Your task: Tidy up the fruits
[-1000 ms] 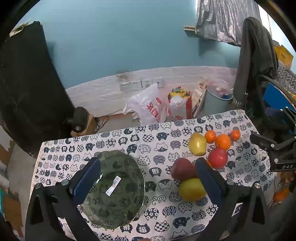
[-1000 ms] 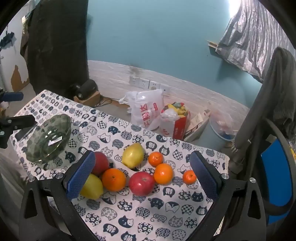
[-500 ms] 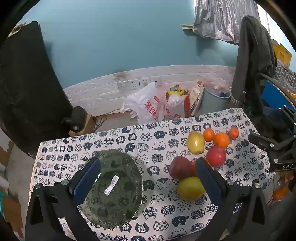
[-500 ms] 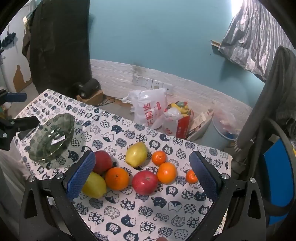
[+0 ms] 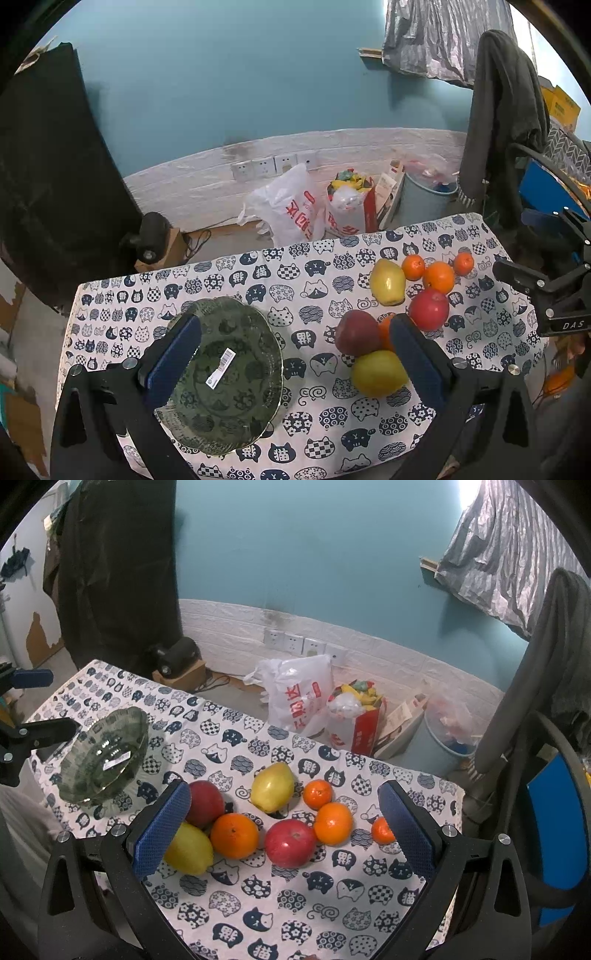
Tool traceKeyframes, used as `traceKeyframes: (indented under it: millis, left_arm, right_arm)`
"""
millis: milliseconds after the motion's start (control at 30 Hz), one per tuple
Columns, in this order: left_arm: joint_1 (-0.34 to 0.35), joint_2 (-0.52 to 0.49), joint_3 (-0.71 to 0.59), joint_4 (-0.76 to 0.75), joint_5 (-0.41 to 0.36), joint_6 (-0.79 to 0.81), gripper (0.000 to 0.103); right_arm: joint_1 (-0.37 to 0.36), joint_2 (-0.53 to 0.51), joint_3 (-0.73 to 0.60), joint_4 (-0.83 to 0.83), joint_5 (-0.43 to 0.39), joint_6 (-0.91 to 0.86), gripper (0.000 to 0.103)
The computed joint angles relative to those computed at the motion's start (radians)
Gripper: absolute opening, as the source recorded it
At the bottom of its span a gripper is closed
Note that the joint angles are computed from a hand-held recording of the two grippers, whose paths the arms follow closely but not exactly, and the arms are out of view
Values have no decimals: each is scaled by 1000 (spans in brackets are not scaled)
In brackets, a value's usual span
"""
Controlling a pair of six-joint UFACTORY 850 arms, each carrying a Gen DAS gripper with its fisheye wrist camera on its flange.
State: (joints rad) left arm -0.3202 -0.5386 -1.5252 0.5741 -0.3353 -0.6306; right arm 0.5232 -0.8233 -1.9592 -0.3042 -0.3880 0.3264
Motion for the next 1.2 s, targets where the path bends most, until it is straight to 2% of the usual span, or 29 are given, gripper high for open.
traceKeyframes:
  millis: [333,700,1200]
  left_arm:
    - [-1,-1,-2,-1,-4,0,103]
    - [9,-20,-27,-119,-22,117,102]
    - [6,-24,-28,-118,-23,119,103]
  right_arm:
    - [4,0,0,-24,-6,7,100]
    - [4,0,4,3,-3,-22,100]
    - [1,-4,-4,55,-15,-72,100]
